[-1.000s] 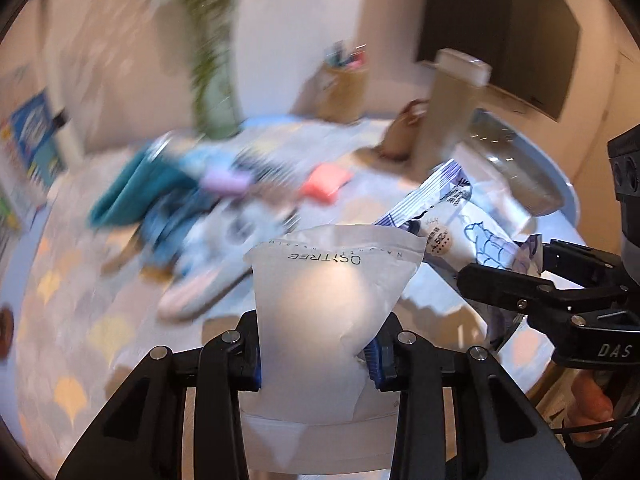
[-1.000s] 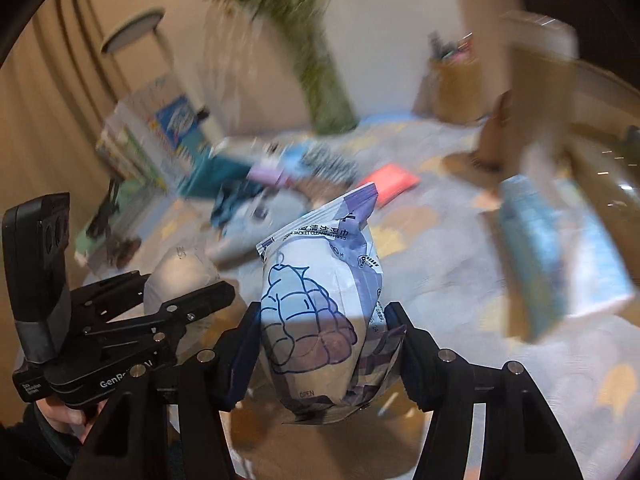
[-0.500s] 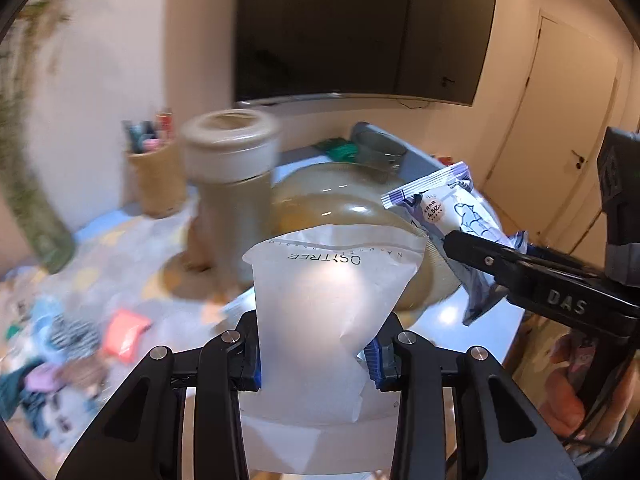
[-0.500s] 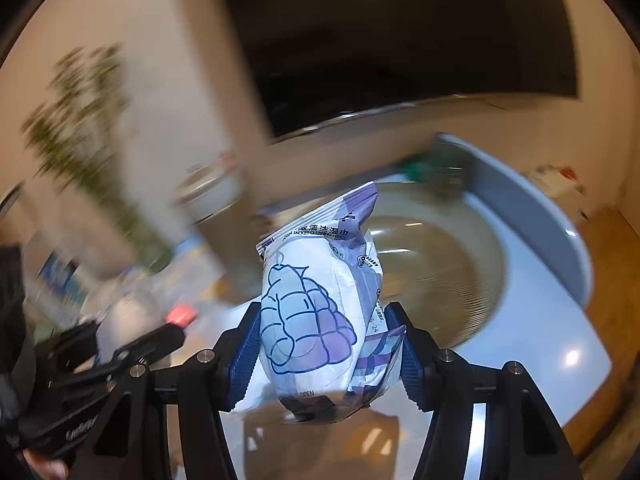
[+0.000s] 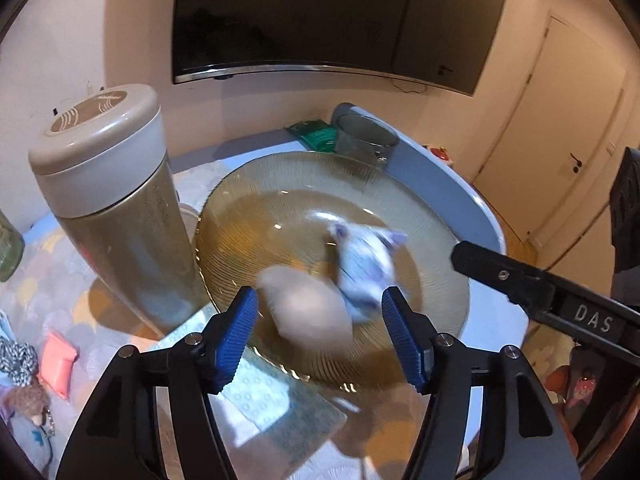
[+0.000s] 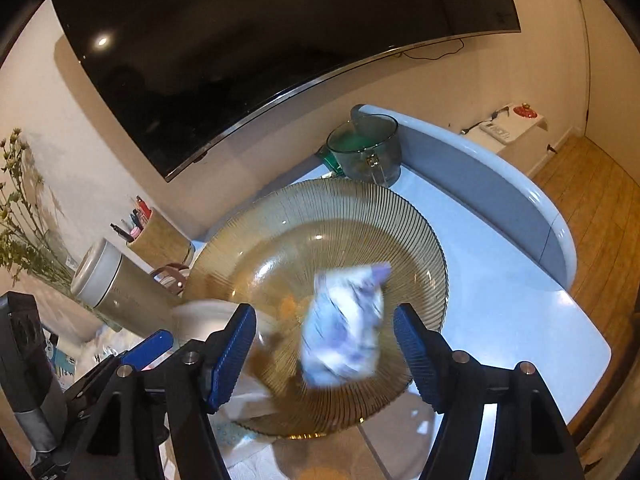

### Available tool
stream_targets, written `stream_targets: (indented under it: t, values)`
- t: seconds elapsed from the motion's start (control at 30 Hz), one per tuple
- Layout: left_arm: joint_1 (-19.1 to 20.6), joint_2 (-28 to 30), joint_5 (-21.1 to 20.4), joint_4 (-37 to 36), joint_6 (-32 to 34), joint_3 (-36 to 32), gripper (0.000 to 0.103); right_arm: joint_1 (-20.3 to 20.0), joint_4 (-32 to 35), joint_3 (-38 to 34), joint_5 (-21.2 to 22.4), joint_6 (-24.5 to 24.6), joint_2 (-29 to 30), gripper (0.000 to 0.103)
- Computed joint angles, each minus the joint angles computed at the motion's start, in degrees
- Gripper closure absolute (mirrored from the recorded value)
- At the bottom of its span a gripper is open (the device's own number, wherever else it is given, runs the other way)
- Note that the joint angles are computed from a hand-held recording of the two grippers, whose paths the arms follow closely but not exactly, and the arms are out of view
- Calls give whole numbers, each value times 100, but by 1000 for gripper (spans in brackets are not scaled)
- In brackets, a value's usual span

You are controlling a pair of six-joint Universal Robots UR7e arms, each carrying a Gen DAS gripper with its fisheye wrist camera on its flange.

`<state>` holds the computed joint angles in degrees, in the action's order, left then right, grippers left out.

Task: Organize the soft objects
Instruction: 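Return both tools to the table and grasp the teal drawstring pouch with the left gripper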

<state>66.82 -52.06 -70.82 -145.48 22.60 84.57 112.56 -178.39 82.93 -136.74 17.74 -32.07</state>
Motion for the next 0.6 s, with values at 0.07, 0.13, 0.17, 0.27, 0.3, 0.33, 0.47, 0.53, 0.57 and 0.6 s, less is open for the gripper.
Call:
stream_targets:
  t: [0.07,0.13,0.17,0.27,0.3,0.33,0.47,0.53,0.57,0.6]
  values:
    - [4,-218,-162,-20,124,172,40,33,-57,125,32,-58,-41,33]
    - [-5,-515,-297,-46,286,412,40,114,-98,199,30,-142,-39,33]
    - [-5,-667,-339,-117,363,546,40,175,-96,234,28,-169,-41,33]
    - [40,-1271,-391,-481,564,1057,40,338,-263,363,115,-344,-43,33]
    - [55,-1436,-366,-579,595,1187,40,421,-343,397,146,-432,-25,33]
    - [88,-1688,-302,-675,644,1361,40,493,-410,421,184,-511,-2,33]
    - [331,-2417,-182,-956,711,1826,40,800,-608,387,407,-855,189,33]
    - [502,-2745,-30,-1140,676,1977,40,944,-606,267,527,-1035,352,33]
    - [600,-2862,34,-1279,698,2006,40,1025,-547,145,592,-1135,473,33]
    - [667,-2908,94,-1379,728,2002,40,1074,-499,56,641,-1201,563,33]
